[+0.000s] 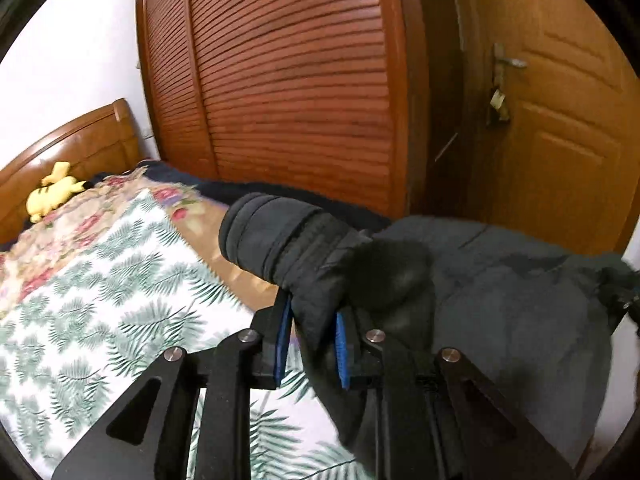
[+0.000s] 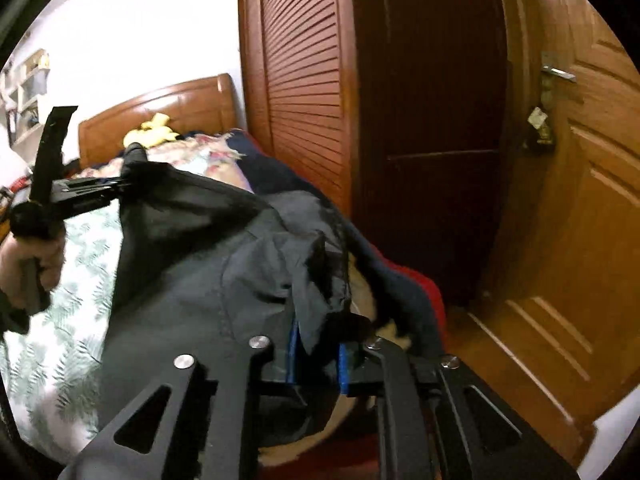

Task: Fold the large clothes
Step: 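Lift the folded trousers with both grippers and carry them toward the wardrobe-side bed edge, then lower the folded trousers onto the bed edge and open both grippers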

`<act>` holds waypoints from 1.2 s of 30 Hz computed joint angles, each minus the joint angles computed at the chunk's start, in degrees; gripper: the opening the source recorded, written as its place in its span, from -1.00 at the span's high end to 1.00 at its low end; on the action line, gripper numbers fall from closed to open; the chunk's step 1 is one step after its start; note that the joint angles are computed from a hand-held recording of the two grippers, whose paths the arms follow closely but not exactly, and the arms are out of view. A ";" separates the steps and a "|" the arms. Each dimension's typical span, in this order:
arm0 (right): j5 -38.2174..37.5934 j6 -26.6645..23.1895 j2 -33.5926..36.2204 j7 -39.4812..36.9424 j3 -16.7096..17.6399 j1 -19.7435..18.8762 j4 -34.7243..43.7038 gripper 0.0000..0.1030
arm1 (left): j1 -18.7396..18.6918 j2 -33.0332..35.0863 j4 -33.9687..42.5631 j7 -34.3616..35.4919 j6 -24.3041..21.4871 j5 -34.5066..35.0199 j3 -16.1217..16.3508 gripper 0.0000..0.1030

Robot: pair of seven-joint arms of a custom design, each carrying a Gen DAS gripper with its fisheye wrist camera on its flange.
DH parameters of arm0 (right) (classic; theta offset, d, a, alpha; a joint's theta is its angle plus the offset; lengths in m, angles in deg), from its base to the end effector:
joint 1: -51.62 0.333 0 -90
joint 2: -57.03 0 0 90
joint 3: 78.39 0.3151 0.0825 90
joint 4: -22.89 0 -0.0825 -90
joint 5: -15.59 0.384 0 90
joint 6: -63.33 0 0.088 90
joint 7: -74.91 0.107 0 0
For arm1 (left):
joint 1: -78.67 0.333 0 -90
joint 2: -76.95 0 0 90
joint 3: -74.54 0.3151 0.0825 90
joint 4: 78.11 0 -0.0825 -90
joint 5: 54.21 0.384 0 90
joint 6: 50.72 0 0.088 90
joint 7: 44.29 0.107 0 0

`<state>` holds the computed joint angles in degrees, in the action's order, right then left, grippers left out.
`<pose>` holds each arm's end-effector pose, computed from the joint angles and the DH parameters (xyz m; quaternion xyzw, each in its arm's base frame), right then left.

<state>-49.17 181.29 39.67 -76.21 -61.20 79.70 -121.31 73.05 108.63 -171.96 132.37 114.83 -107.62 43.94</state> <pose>0.3372 0.2719 0.3978 -0.3955 0.7742 -0.4404 0.2242 0.6389 -0.3285 0.3885 -0.1942 0.8617 -0.4435 0.1522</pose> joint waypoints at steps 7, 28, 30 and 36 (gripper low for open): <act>2.32 -13.46 4.34 -3.92 2.31 2.70 7.13 -0.09 | 4.92 -2.49 -3.47 5.93 -1.29 -4.76 -2.22 -0.31; 5.75 2.04 9.37 -6.20 -4.20 -0.28 7.34 -0.13 | 13.29 -31.04 -27.57 25.49 -28.44 -27.72 8.33 -0.99; 6.93 -0.37 8.63 -6.36 -3.58 0.15 7.24 -0.13 | 12.56 -32.52 -28.64 25.92 -29.25 -28.31 10.33 -0.99; 6.84 -8.22 8.58 -6.46 -0.01 3.62 11.34 -0.13 | 10.30 -35.21 -30.88 27.65 -31.12 -28.56 16.39 -0.99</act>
<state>-42.33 173.07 48.25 -82.67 -61.21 83.32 -109.98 83.35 73.42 -202.83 160.02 83.71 -136.18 60.33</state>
